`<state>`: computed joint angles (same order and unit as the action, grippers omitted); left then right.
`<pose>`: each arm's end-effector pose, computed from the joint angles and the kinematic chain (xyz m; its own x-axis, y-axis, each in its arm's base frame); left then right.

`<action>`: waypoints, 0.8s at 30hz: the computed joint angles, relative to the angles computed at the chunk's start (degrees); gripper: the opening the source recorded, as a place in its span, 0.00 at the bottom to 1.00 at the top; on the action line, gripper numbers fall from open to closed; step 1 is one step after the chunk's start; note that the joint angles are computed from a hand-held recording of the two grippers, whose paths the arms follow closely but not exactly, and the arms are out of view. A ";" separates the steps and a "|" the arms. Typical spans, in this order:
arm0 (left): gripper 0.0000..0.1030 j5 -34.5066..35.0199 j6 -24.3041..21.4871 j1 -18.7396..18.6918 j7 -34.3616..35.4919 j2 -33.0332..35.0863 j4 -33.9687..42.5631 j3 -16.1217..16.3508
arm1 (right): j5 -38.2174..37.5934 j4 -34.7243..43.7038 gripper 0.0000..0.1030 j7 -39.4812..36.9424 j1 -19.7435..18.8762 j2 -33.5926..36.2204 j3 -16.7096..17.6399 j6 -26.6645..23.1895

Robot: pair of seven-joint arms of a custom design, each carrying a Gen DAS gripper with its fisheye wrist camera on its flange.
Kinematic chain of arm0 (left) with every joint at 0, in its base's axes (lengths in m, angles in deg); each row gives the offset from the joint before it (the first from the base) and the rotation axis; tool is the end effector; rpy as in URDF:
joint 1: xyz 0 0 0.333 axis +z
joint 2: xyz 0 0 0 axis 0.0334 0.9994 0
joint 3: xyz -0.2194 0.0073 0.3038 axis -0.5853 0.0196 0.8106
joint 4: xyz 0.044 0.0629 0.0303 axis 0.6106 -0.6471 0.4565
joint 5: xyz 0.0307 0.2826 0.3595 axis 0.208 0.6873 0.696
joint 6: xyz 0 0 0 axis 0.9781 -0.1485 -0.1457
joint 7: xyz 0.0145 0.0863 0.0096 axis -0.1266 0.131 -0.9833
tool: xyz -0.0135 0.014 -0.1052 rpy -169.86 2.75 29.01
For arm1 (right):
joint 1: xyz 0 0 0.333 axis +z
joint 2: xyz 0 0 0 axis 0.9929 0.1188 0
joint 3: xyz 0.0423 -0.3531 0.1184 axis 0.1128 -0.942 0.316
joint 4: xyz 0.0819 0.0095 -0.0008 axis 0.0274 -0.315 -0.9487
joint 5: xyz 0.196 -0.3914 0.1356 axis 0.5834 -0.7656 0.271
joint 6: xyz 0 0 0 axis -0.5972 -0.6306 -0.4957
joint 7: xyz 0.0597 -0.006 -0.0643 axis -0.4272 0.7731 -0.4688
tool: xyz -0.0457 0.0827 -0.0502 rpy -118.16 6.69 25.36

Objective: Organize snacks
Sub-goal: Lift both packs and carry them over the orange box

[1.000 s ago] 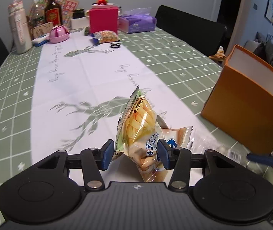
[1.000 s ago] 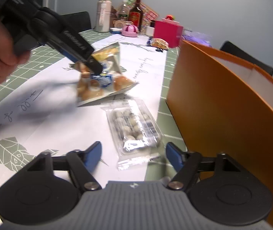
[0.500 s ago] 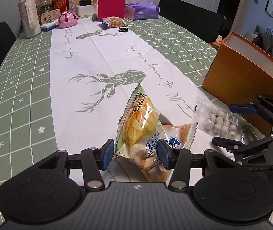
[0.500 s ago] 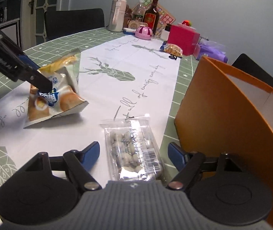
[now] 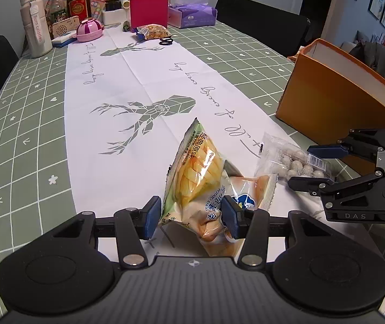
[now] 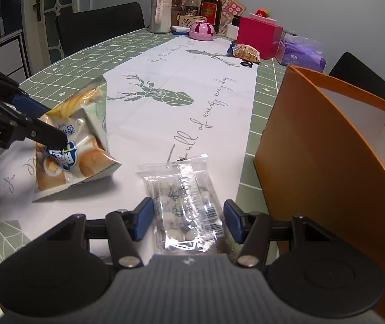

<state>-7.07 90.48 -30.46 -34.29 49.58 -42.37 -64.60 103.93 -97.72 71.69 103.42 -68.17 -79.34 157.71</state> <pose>0.5128 -0.5127 0.4711 -0.0578 -0.9972 0.0470 -0.7886 0.0167 -0.6147 0.5644 0.2600 0.4288 0.6853 -0.7255 0.0633 -0.4785 -0.5141 -0.7118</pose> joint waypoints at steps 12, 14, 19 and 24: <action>0.46 -2.42 -3.35 -0.81 2.96 -0.63 0.66 -1.34 | -1.52 0.08 0.52 3.34 1.09 -2.38 -1.61 -4.04; 0.45 -2.89 -4.56 -1.15 3.54 -0.87 0.97 -1.65 | -2.12 -0.05 0.51 4.32 1.25 -2.89 -1.94 -4.79; 0.45 -2.79 -7.35 -2.05 2.94 -1.92 1.79 -2.24 | 0.58 0.07 0.51 3.20 1.76 -4.42 -2.87 -6.05; 0.42 -2.44 -10.55 -2.71 1.63 -2.24 3.43 -2.82 | 4.96 -0.48 0.51 0.83 2.47 -7.40 -4.48 -8.15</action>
